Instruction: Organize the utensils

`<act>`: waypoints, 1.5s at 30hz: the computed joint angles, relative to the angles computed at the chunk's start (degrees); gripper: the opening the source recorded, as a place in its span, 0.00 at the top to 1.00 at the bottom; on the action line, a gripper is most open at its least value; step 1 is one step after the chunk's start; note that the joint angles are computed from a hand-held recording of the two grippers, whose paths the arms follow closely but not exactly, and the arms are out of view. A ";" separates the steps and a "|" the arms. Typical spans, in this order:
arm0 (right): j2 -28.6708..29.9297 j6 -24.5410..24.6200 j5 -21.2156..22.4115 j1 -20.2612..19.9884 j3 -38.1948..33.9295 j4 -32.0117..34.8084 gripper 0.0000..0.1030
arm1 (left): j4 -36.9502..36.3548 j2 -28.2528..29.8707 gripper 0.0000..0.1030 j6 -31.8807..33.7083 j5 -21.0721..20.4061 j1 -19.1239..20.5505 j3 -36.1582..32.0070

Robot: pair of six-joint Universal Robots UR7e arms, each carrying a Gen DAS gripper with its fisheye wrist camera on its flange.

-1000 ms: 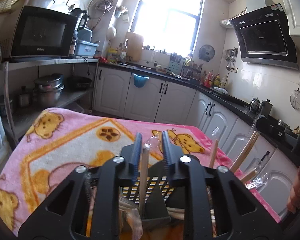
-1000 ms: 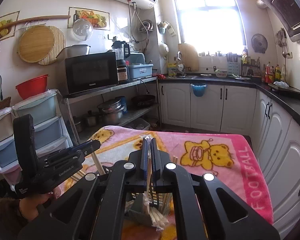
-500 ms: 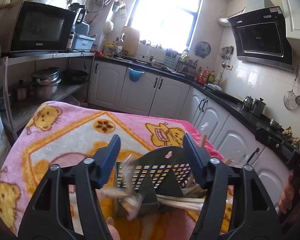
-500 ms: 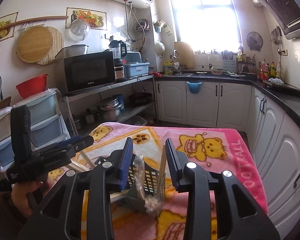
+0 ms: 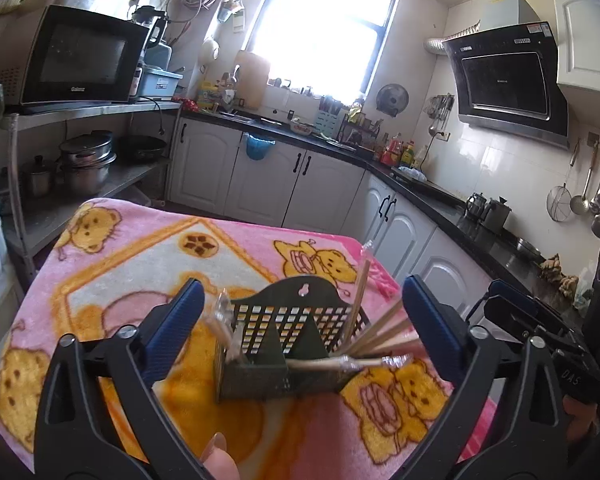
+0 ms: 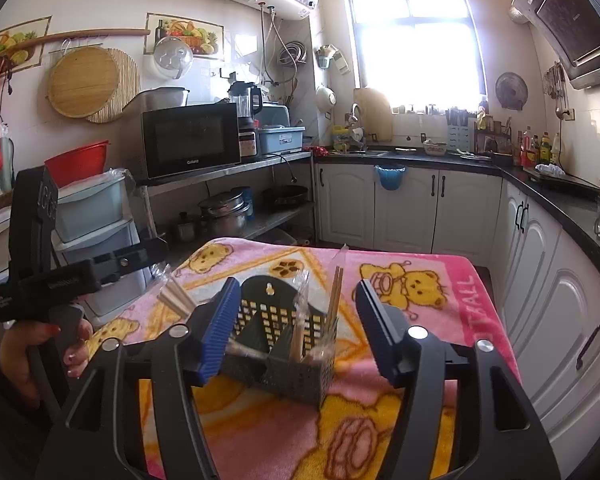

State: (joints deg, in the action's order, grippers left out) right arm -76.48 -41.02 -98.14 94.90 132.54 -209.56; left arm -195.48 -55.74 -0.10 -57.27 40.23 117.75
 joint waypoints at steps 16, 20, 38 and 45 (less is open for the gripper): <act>0.22 0.40 -0.55 -2.03 6.54 -5.10 0.23 | 2.41 -2.85 0.10 -5.04 4.14 -2.07 8.50; 0.99 0.49 0.29 -3.28 8.03 -6.93 0.21 | 1.25 -2.22 0.10 -6.32 4.21 -1.84 10.05; 5.47 1.11 1.62 -7.96 11.43 -14.60 0.08 | -8.20 1.86 0.10 -4.41 8.92 -2.90 14.64; 8.15 1.49 2.80 -10.03 12.26 -19.42 0.07 | -13.53 4.47 0.10 -2.79 10.67 -2.89 15.67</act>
